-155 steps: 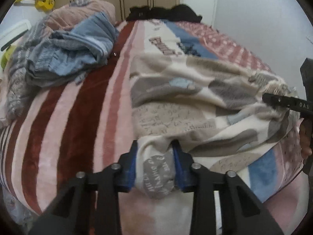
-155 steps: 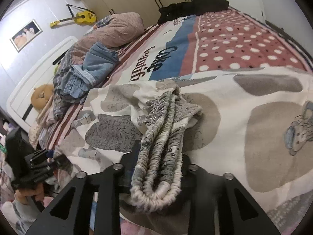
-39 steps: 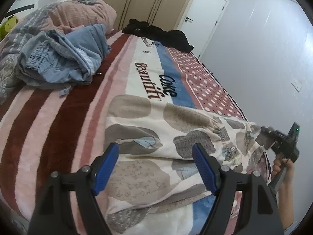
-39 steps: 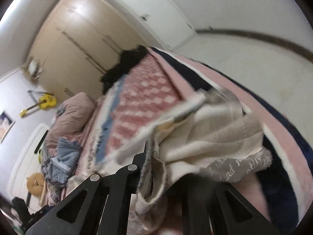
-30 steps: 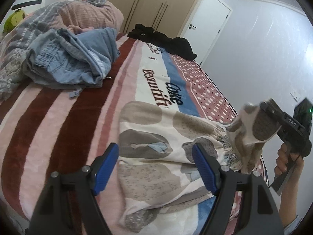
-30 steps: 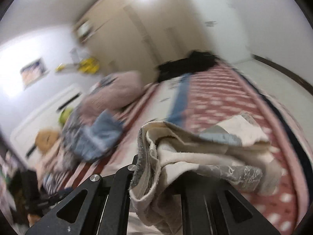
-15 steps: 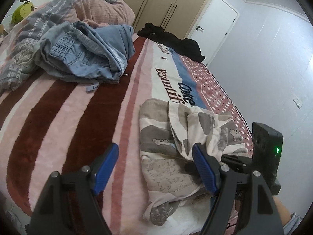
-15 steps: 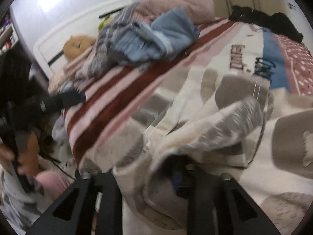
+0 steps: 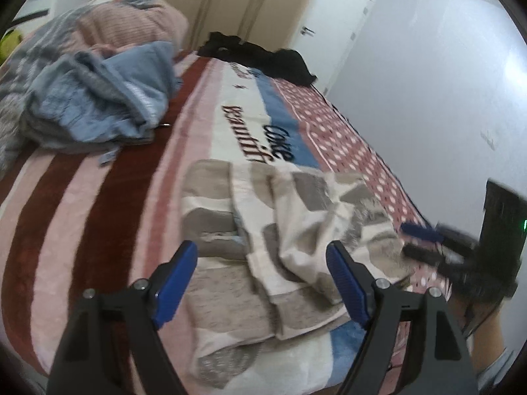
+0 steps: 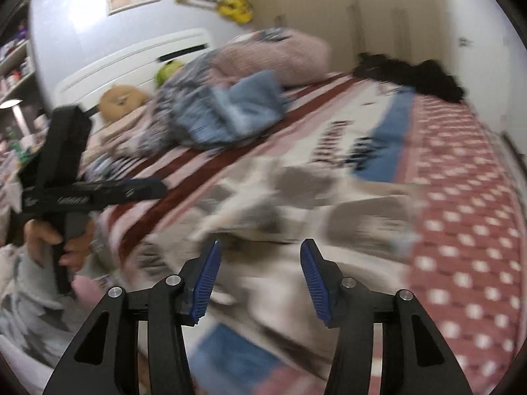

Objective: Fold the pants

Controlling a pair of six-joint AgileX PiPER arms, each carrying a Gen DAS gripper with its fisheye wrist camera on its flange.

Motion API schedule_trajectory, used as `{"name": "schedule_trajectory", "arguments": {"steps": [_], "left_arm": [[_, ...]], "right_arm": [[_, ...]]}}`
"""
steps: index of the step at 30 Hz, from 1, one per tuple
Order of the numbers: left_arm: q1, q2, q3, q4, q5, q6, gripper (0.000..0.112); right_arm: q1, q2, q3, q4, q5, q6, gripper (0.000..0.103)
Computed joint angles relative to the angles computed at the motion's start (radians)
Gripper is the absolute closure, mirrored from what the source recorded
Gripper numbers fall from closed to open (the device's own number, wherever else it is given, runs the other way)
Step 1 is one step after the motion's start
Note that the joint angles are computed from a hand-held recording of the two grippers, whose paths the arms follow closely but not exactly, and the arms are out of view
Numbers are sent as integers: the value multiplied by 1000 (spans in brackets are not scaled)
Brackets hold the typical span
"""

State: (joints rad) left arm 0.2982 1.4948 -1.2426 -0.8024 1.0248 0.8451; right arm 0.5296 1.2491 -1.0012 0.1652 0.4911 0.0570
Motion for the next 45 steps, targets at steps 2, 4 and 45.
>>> {"name": "schedule_trajectory", "arguments": {"steps": [2,4,45], "left_arm": [[-52,-5,12,39,-42,-25,35],[-88,13,6,78,-48,-59,35],[-84,101,-14,190,-64,-123,62]], "right_arm": [[-70,-33,30,59,9,-46,56],[-156,-50,59,209,21,-179,56],[-211,2,148,467,-31,-427,55]]}}
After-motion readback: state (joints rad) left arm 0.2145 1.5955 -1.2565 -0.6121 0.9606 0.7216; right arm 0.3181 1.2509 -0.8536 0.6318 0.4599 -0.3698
